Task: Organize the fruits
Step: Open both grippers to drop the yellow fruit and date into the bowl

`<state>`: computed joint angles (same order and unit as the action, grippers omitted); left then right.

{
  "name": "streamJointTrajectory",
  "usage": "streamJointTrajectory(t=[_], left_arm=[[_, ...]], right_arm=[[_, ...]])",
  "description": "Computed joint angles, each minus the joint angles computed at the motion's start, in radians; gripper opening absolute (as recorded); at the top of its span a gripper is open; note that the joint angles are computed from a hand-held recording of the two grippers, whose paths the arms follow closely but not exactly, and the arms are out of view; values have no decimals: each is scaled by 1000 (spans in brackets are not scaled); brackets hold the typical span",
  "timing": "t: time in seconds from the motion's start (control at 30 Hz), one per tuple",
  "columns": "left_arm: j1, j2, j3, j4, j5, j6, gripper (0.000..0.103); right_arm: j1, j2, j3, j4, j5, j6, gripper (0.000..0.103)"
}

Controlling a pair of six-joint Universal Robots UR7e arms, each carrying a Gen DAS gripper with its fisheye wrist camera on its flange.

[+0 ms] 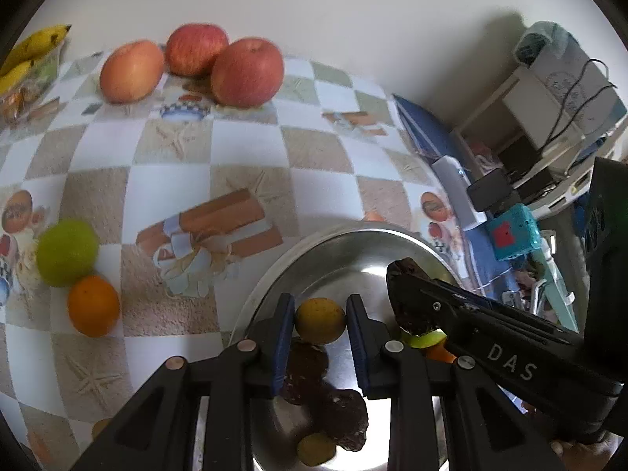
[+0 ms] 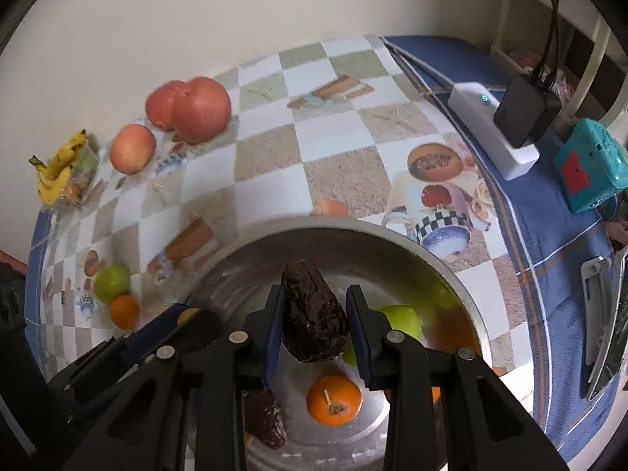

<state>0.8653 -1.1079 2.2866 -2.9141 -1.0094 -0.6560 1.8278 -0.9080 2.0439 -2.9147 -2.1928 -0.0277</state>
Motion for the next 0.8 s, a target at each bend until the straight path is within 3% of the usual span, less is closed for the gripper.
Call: streamJointTrajectory(t=[0.2, 0.8], left_arm=[[20, 18, -6, 10, -19, -9, 28], [18, 38, -21, 58, -16, -11, 31]], right_arm=[[-27, 15, -4, 20, 14, 37, 33], [-10, 49, -16, 21, 9, 10, 34]])
